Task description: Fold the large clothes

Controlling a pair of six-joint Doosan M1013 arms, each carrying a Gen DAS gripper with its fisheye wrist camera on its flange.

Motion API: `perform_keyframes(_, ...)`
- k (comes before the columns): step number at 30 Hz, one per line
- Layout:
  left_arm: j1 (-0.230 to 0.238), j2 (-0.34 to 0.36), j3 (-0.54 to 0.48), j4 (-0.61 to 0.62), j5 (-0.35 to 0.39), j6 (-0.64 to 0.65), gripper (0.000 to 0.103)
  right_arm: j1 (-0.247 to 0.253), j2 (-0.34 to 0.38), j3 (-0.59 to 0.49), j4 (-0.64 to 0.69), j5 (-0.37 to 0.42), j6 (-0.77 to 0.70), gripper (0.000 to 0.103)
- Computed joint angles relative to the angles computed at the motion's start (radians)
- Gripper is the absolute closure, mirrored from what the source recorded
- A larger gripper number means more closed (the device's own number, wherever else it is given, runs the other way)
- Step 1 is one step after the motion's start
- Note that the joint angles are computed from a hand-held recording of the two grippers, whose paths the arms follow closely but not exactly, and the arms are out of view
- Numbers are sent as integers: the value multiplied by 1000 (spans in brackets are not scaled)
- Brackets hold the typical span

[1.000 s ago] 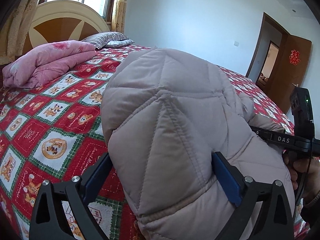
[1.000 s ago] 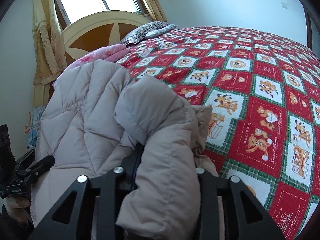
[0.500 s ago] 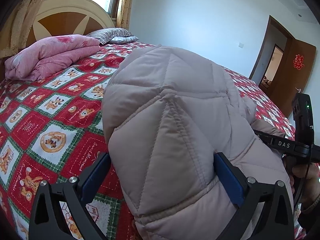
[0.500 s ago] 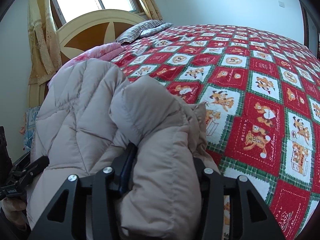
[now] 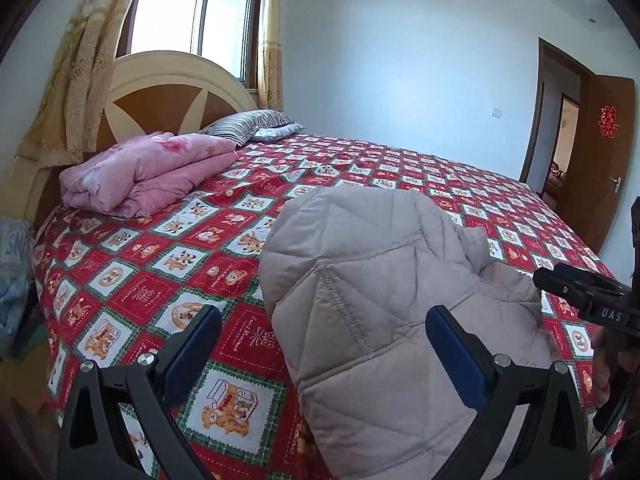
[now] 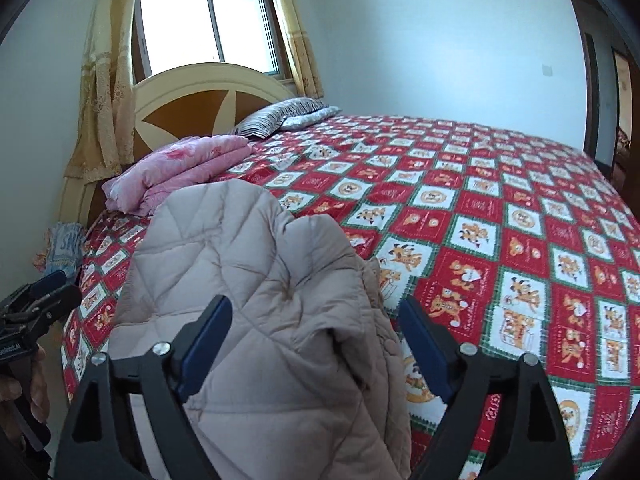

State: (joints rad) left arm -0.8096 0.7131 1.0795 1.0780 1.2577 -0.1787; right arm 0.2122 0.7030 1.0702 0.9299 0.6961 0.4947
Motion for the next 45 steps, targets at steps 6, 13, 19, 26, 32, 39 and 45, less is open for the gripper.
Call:
perform_keyframes(6, -28, -18, 18, 46, -6, -42, 1, 0, -86, 144, 152, -82, -222, 10)
perform_keyframes(13, -41, -17, 5, 93, 13, -25, 1, -7, -140, 230, 283, -129, -360, 6)
perform_keyframes(19, -43, -21, 15, 97, 3, -39, 1, -7, -149, 247, 299, -133, -380, 6)
perform_keyframes(26, -47, -16, 8, 103, 10, -34, 1, -13, -160, 265, 338, -134, -418, 6)
perform_keyframes(32, -50, -5, -10, 101, 22, -5, 1, -16, -164, 269, 342, -134, -419, 5)
perform_keyframes(39, -51, -1, -17, 99, 27, 4, 1, -20, -166, 271, 339, -129, -407, 5)
perform_keyframes(45, -52, 4, -25, 96, 33, 17, 1, -22, -165, 274, 335, -126, -403, 5)
